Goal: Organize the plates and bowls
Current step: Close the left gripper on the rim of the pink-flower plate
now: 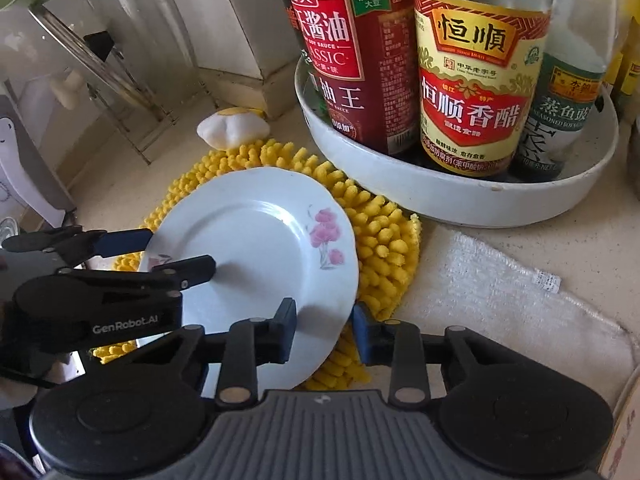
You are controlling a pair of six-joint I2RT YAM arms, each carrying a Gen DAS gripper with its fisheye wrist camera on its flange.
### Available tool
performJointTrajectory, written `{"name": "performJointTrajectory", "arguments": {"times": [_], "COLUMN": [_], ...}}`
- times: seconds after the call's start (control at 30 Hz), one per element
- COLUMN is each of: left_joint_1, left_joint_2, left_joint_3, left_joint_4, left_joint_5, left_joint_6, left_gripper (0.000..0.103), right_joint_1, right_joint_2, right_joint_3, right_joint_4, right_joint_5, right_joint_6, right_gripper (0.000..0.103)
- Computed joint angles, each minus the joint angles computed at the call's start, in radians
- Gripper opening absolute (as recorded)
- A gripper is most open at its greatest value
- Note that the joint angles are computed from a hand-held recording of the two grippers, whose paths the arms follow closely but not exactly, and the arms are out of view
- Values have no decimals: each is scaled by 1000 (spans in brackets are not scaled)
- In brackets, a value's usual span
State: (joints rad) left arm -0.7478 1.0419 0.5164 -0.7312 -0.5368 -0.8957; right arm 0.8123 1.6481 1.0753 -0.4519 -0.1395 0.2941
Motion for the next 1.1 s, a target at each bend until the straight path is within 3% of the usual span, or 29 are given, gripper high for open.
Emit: {"name": "performJointTrajectory", "arguments": {"times": [0.3, 0.33, 0.37, 0.4, 0.47, 0.5, 0.57, 0.7, 0.8, 1.1], "left_joint_1": [-103, -127, -147, -165, -195, -196, -176, -171, -172, -160], "left_joint_2": [67, 72, 72, 72, 97, 109, 94, 64, 68, 106], "left_joint_3": [89, 101, 113, 127, 148, 144, 113, 94, 99, 107], "left_joint_4": [-101, -107, -111, -114, -129, -126, -117, -145, -148, -105], "left_joint_5": [-11, -12, -10, -2, 3, 8, 29, 9, -2, -12], "left_joint_6": [-113, -128, -137, -146, -164, -160, -172, -209, -200, -132], "left_gripper": [70, 70, 70, 70, 72, 72, 69, 73, 75, 80], "right_joint_1": [-42, -63, -75, -64, -3, -6, -44, -97, -128, -113], "right_joint_2": [-84, -105, -118, -136, -169, -177, -185, -167, -148, -113], "right_joint_3": [-44, -59, -60, -66, -84, -97, -118, -135, -140, -135], "right_joint_4": [-26, -16, -25, -22, 3, 18, 28, 19, 21, 41], "right_joint_5": [-22, -78, -127, -120, 22, 36, 2, 38, 11, -42], "right_joint_6": [-6, -13, -3, -8, -52, -47, -22, -25, -5, 21], "right_gripper": [48, 36, 35, 35, 35, 35, 37, 37, 43, 49]}}
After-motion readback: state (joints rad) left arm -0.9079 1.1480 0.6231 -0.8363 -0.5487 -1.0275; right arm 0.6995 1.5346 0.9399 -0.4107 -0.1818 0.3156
